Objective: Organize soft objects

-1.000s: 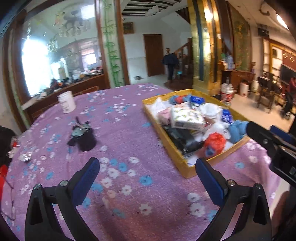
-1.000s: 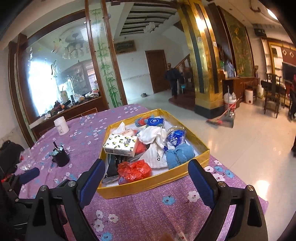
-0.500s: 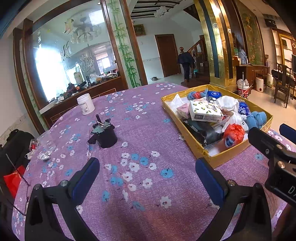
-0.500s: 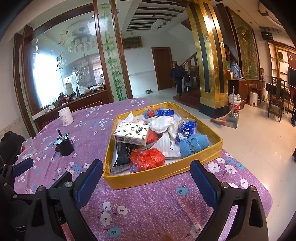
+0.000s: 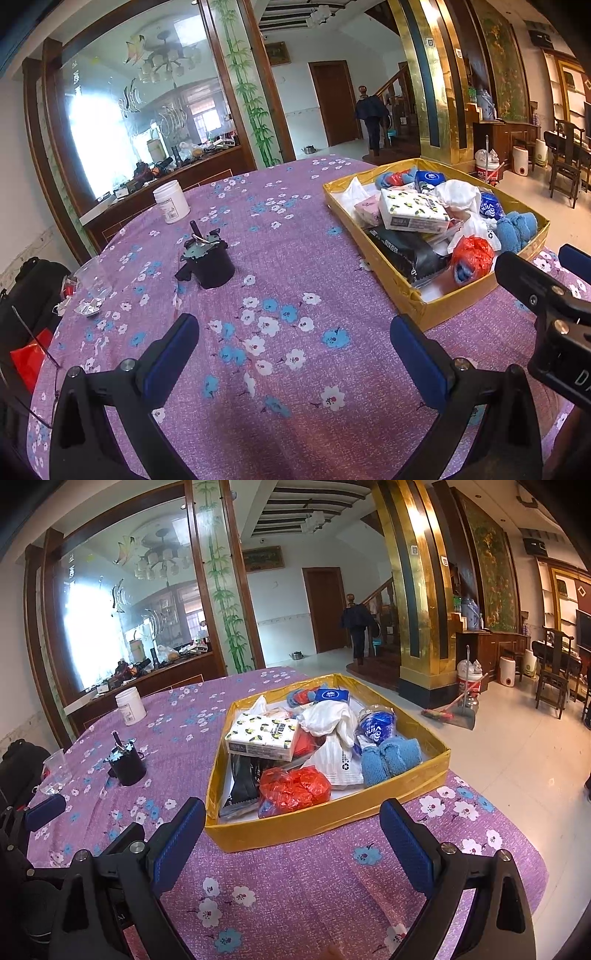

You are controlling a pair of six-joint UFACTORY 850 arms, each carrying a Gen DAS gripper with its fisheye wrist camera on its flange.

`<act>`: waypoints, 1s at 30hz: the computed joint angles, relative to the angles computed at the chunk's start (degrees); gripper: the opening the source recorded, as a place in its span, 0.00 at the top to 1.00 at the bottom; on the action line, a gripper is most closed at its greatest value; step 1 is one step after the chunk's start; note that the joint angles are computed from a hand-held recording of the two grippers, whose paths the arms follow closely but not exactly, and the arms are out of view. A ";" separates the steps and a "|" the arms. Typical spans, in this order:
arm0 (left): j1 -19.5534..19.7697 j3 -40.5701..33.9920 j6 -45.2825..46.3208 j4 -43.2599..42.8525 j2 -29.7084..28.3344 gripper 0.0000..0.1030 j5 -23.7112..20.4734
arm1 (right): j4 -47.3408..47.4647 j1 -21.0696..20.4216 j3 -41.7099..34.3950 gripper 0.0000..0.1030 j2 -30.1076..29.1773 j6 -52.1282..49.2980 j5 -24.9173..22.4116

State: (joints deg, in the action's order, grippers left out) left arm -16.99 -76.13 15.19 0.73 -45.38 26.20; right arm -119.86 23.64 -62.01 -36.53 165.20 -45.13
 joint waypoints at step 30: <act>-0.30 -0.38 2.83 -1.56 -0.57 0.00 -0.45 | -0.45 -0.32 -0.20 0.06 -0.40 0.79 0.33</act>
